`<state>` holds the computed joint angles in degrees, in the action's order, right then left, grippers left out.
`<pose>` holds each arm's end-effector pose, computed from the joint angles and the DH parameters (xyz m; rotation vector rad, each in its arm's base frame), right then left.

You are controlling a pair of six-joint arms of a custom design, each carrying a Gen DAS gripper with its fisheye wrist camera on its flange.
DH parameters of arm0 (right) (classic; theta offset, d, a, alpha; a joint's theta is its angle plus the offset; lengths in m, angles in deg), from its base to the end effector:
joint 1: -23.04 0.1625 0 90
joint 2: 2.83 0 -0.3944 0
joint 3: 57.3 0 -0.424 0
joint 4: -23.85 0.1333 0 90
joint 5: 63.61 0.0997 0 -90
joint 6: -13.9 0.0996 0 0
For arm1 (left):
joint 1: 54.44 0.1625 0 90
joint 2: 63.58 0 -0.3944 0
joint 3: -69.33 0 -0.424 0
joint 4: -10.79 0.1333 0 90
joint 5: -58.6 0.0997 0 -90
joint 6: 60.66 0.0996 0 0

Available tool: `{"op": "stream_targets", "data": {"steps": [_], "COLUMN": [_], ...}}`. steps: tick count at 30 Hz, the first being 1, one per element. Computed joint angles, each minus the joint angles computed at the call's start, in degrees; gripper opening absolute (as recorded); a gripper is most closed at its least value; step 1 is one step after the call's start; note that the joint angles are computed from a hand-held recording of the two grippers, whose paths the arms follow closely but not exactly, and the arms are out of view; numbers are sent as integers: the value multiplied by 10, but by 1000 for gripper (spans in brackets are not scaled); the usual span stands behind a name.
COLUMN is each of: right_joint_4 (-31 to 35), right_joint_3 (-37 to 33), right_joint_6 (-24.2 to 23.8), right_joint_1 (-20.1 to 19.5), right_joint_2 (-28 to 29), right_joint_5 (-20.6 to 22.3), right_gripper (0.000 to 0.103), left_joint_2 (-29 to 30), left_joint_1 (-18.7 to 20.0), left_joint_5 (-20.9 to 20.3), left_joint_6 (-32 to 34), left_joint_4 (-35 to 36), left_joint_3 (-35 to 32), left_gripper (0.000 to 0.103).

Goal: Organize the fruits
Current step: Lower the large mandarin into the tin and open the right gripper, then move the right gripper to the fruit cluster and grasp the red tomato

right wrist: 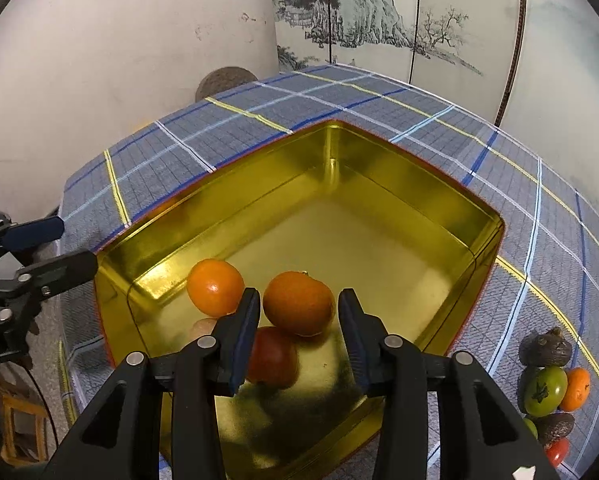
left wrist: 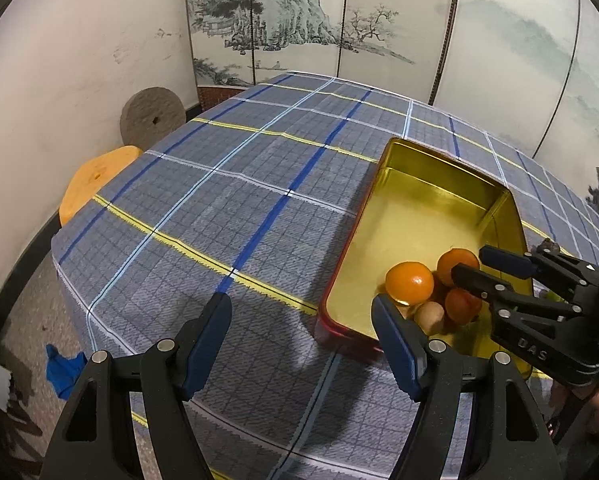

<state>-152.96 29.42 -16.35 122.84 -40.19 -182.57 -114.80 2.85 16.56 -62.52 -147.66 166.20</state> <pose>0.2067 -0.6968 0.0715 0.6371 -2.3739 0.7045 -0.1829 -0.6683 0.1439 0.4212 2.3178 -0.7618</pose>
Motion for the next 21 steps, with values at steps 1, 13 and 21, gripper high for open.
{"op": "stream_targets", "data": {"steps": [1,13,21], "right_joint_4": [-3,-116,-180], "right_joint_3": [4,142,228], "right_joint_6": [1,7,13], "right_joint_1": [0,-16,-68], "right_joint_2": [-4,-111,-186], "right_joint_5": [5,16,-59], "right_gripper": [39,40,41], "left_joint_2": [0,15,43], "left_joint_1": [-1,-26,-44], "left_joint_5": [-1,-33,-70], "left_joint_6": [-1,22,34], "left_joint_4": [0,-7,12], "left_joint_3": [0,-2,-15], "left_gripper": [73,73,73]}}
